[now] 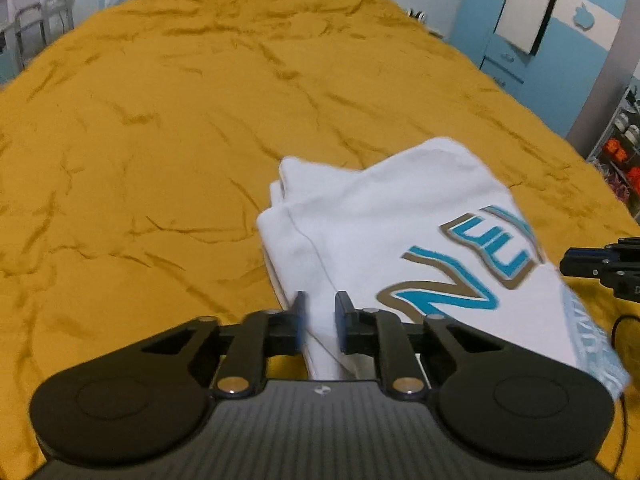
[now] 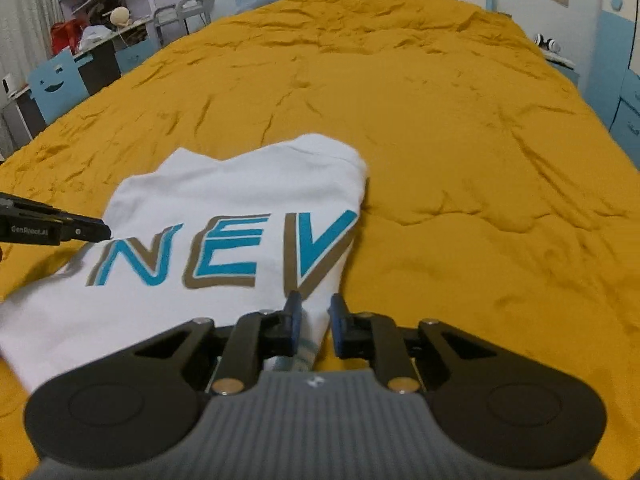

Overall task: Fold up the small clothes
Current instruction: 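Lower the folded sweatshirt onto the bedspread and open both tools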

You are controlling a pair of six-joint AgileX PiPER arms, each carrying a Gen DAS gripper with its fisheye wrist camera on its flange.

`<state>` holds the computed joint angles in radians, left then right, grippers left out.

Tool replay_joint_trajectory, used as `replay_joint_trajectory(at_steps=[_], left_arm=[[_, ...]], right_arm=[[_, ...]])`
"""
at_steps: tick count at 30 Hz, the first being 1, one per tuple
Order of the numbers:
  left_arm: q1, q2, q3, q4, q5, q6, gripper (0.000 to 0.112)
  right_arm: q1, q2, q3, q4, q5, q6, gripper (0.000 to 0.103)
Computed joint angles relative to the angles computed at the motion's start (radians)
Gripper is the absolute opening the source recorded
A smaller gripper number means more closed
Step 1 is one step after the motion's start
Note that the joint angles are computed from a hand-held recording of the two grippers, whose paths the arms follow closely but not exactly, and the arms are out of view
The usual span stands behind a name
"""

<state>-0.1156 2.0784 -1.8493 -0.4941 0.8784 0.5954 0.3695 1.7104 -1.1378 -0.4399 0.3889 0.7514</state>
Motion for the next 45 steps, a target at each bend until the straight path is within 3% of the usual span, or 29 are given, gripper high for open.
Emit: replay_joint_trajectory(at_steps=[2,6,15,16,23,27,30,34,38,40,43,45], left_arm=[[0.012,-0.084,0.098,-0.061,-0.029,0.055,0.019],[0.002,-0.258,0.301,-0.133,-0.08,0.141,0.019],[-0.036,-0.481,0.631,-0.113,-0.18,0.184,0.019],[-0.041,-0.489,0.665,-0.108,-0.205,0.178,0.019],[-0.059,-0.499,0.825,-0.158,-0.37,0.233,0.019],[-0.035,-0.497,0.935,-0.371,-0.447,0.476,0.019],[-0.004,-0.486,0.965,-0.482,-0.438,0.584,0.018],[0.003,-0.496,0.95,-0.449,-0.419,0.573,0.018],[0.044,-0.529,0.945,-0.412,-0.35,0.539,0.018],[0.064,-0.55,0.94,-0.372,-0.305,0.5,0.019],[0.081,-0.612,0.935,-0.313,-0.263,0.428,0.029],[0.094,-0.655,0.925,-0.327,-0.247,0.436,0.039]], right_arm=[[0.025,-0.063,0.041,-0.01,0.006,0.019,0.01],[0.163,-0.158,0.08,-0.135,0.106,0.184,0.01],[0.45,-0.232,0.213,-0.396,0.289,0.604,0.016],[0.459,-0.228,0.229,-0.414,0.284,0.637,0.021],[0.525,-0.142,0.305,-0.606,0.285,0.88,0.022],[0.543,-0.098,0.387,-0.78,0.249,1.11,0.022],[0.549,-0.075,0.434,-0.897,0.236,1.26,0.022],[0.538,-0.085,0.418,-0.855,0.234,1.198,0.023],[0.541,-0.145,0.392,-0.712,0.264,1.049,0.023],[0.545,-0.183,0.376,-0.618,0.292,0.946,0.032],[0.546,-0.249,0.346,-0.498,0.34,0.806,0.036],[0.554,-0.292,0.312,-0.457,0.386,0.742,0.046]])
